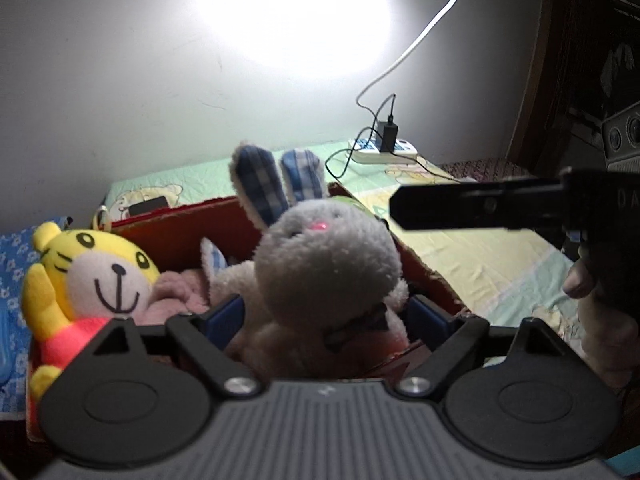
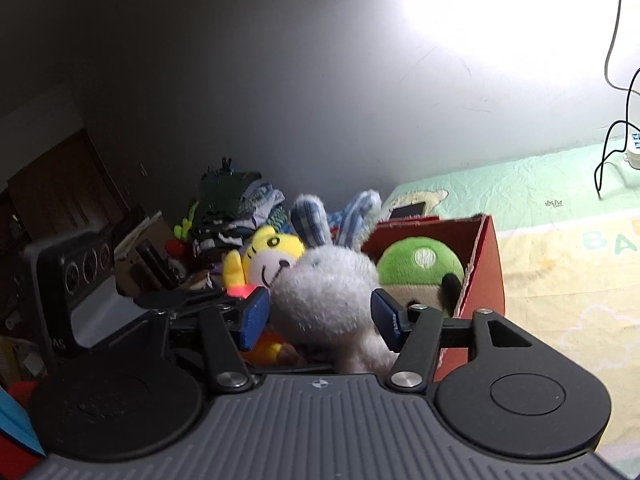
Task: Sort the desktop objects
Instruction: 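Lift the bunny with the right tool and carry it over the red box, then lower the bunny into the red box and open the right tool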
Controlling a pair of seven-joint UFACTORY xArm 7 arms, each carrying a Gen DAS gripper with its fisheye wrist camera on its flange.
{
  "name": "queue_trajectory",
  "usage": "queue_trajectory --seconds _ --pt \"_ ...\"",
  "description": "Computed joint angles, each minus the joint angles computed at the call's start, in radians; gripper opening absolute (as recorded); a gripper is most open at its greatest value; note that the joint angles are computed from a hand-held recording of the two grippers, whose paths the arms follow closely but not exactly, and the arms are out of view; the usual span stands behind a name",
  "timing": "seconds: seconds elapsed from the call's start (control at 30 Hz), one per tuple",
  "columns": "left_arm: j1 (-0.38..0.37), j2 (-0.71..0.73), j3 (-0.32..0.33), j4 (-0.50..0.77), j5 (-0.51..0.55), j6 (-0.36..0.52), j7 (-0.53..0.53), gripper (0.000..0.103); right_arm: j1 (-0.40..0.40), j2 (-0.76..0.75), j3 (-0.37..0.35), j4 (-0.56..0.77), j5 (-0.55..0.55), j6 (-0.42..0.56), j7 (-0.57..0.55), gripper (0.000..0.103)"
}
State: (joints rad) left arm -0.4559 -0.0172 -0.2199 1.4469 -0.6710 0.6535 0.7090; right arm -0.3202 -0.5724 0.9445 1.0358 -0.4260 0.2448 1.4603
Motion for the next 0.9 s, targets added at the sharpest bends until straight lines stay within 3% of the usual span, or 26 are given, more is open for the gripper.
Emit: queue_trajectory --seconds 0.07,0.17,0.37,0.5,0.6,0.7,0.9 --pt "0.002 0.015 0.002 0.024 -0.025 0.002 -0.015 0.083 -0.068 -0.025 0.031 0.021 0.001 -0.025 0.051 0.06" --pt "0.003 0.052 -0.008 0.078 -0.03 0.024 -0.021 0.075 -0.152 0.012 0.093 0.083 0.011 -0.008 0.059 0.043" --pt "0.002 0.096 -0.028 0.12 0.015 0.036 -0.04 0.075 -0.255 0.114 0.227 0.177 0.008 0.1 0.01 0.027" --pt "0.003 0.1 -0.039 0.109 0.008 0.057 -0.029 0.078 -0.153 0.102 0.148 0.117 0.039 0.134 0.017 0.01" --pt "-0.005 0.106 -0.045 0.109 0.01 0.059 -0.031 0.081 -0.099 0.085 0.102 0.069 0.032 0.136 0.071 0.01" --pt "-0.018 0.133 -0.052 0.123 0.042 0.035 -0.051 0.083 -0.098 0.081 0.106 0.063 -0.008 0.186 0.108 0.01" --pt "-0.023 0.183 -0.061 0.163 0.102 0.017 -0.103 0.088 -0.141 0.088 0.127 0.051 -0.082 0.166 0.233 0.012"
